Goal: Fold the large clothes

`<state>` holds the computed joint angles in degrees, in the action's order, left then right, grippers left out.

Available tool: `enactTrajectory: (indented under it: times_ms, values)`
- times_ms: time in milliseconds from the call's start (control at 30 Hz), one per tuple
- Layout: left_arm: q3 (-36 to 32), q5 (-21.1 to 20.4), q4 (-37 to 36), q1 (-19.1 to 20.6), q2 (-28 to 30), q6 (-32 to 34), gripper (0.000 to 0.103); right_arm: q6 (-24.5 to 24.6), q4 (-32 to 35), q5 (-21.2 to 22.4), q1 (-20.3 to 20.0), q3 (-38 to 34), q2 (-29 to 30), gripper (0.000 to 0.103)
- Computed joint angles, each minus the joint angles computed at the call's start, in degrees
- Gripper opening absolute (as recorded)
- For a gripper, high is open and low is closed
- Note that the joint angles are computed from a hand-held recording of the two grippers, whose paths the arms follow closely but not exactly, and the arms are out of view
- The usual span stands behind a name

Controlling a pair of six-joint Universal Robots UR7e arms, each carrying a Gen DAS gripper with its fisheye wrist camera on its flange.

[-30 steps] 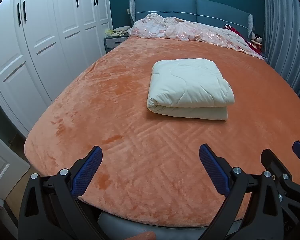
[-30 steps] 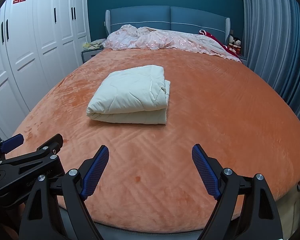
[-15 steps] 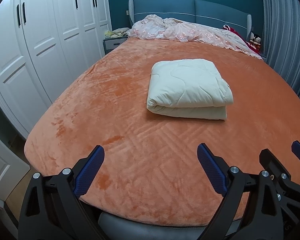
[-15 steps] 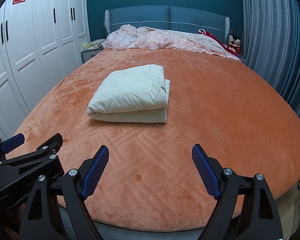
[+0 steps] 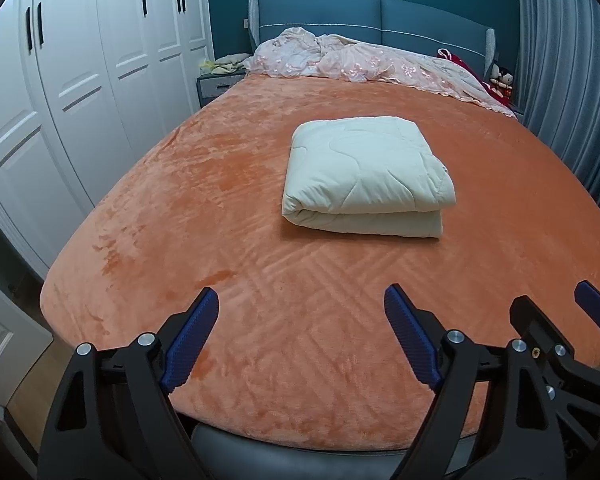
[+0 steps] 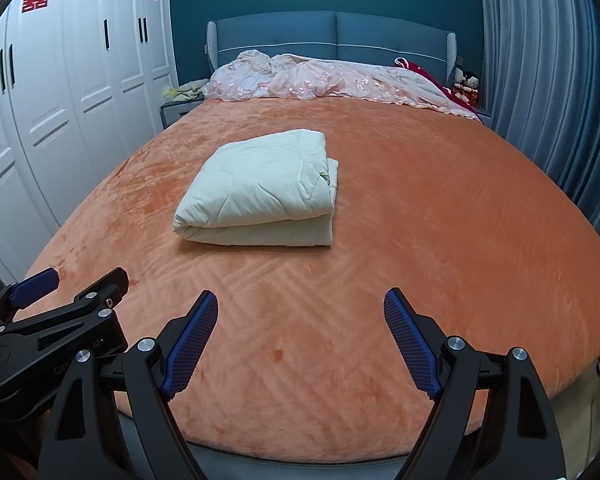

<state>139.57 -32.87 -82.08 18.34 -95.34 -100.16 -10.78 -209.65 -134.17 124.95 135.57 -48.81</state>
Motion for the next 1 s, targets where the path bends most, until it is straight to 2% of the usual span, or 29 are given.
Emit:
enactTrajectory:
  times_ms: [1000]
  values:
    - [-0.6, 0.4, 0.4, 0.1, 0.8, -0.3, 0.078, -0.1, 0.0, 0.2, -0.2, 0.1, -0.3, 0.083]
